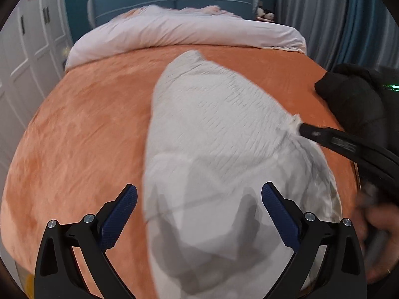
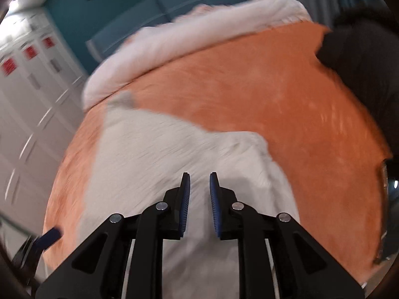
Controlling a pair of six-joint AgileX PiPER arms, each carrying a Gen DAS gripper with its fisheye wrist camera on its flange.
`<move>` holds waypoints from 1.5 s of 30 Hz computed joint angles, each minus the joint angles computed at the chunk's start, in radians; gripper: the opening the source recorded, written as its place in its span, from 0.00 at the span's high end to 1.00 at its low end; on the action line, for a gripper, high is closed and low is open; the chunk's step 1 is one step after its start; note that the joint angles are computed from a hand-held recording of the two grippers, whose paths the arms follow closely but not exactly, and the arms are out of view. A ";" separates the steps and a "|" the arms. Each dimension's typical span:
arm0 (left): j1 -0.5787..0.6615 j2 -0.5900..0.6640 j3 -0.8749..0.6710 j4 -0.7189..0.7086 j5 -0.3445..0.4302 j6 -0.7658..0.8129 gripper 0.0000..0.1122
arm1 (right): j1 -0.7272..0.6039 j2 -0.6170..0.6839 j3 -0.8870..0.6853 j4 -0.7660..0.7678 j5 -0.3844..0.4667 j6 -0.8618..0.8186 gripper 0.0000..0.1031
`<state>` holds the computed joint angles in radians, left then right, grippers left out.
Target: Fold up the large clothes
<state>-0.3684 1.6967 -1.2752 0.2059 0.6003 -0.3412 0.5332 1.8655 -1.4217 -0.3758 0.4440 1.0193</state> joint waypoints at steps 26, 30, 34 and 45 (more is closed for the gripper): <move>-0.015 -0.035 0.131 0.053 0.092 -0.095 0.13 | 0.243 -0.063 0.258 0.269 0.026 -0.118 0.84; -0.023 -0.031 0.138 0.070 0.089 -0.113 0.13 | 0.243 -0.042 0.252 0.289 0.028 -0.157 0.85; -0.045 -0.039 0.126 0.121 0.107 -0.147 0.13 | 0.230 -0.069 0.228 0.351 0.092 -0.191 0.84; -0.063 0.048 -0.158 0.165 0.213 -0.150 0.13 | 0.011 -0.178 0.149 0.236 0.138 -0.112 0.63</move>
